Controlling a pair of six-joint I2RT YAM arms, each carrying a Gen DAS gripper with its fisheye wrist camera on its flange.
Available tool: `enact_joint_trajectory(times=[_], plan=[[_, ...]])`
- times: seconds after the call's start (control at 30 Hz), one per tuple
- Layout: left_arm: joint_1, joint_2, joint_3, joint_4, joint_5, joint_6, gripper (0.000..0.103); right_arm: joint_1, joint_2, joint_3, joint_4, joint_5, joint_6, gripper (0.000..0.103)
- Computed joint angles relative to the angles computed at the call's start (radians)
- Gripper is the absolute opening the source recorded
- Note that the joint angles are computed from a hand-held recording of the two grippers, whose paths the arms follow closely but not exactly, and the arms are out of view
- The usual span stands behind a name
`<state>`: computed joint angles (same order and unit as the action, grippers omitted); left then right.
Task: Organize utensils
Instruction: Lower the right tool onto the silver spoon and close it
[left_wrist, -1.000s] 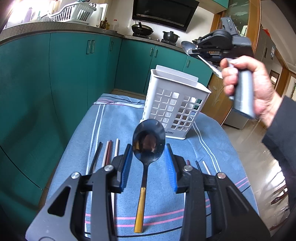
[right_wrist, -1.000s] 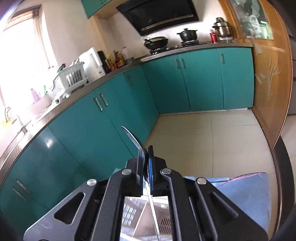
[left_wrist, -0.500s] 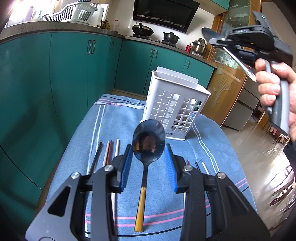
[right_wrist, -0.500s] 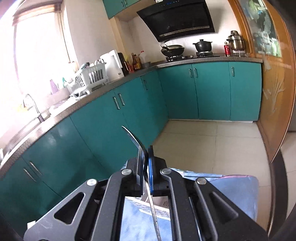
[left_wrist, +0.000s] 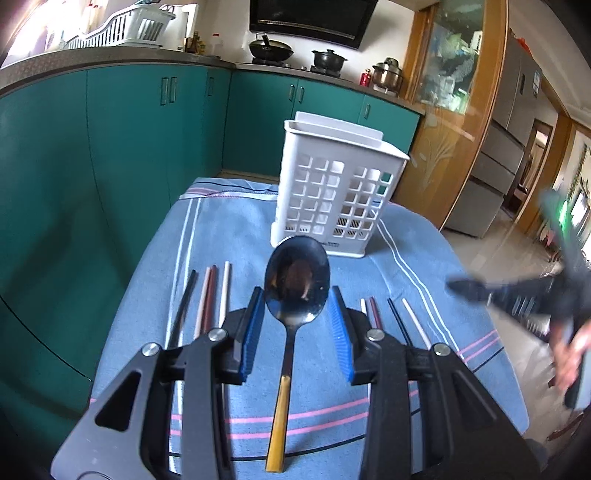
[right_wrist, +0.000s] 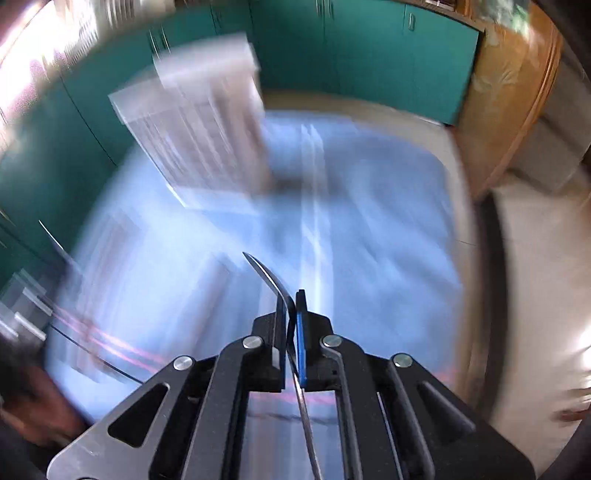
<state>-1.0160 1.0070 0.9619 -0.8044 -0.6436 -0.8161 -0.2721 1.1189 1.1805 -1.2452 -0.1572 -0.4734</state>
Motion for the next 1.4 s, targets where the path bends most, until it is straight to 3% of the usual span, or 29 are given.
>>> enact_joint_trajectory(times=[0.13, 0.27, 0.33, 0.37, 0.47, 0.57, 0.67, 0.83, 1.0, 1.1, 1.2, 1.4], plan=[[-0.014, 0.016, 0.006, 0.006, -0.006, -0.005, 0.035, 0.022, -0.145, -0.186, 0.141, 0.155, -0.069, 0.007], [-0.014, 0.019, 0.004, 0.009, -0.003, -0.006, 0.035, 0.052, -0.244, -0.297, 0.180, 0.255, -0.087, 0.023], [-0.015, 0.015, 0.002, 0.007, -0.004, -0.007, 0.035, 0.007, -0.223, -0.268, 0.128, 0.207, -0.123, 0.039], [-0.006, 0.015, 0.001, 0.014, 0.003, 0.002, 0.035, -0.030, -0.191, -0.229, 0.066, 0.148, -0.148, 0.053], [-0.006, 0.009, -0.001, 0.012, 0.001, 0.003, 0.035, -0.253, -0.023, -0.036, -0.140, -0.086, -0.296, 0.056], [-0.005, 0.011, 0.001, 0.013, 0.004, 0.007, 0.035, -0.359, 0.105, 0.092, -0.203, -0.155, -0.282, 0.066], [-0.002, 0.021, 0.004, 0.020, 0.011, 0.010, 0.035, -0.318, 0.161, 0.109, -0.201, -0.097, -0.247, 0.066], [-0.012, 0.026, 0.009, 0.014, 0.006, 0.006, 0.035, -0.066, 0.124, 0.004, -0.119, 0.088, -0.185, 0.066], [-0.010, 0.020, 0.005, 0.009, 0.007, 0.004, 0.035, 0.060, 0.180, 0.010, -0.109, 0.177, -0.107, 0.065], [-0.009, 0.018, 0.003, 0.011, 0.009, 0.007, 0.035, 0.059, 0.264, 0.070, -0.168, 0.173, -0.092, 0.065], [-0.009, 0.019, 0.005, 0.010, 0.008, 0.004, 0.035, -0.005, 0.372, 0.166, -0.248, 0.099, -0.098, 0.065], [-0.010, 0.021, 0.001, 0.014, 0.008, 0.009, 0.035, -0.075, 0.519, 0.298, -0.301, 0.048, -0.114, 0.052]])
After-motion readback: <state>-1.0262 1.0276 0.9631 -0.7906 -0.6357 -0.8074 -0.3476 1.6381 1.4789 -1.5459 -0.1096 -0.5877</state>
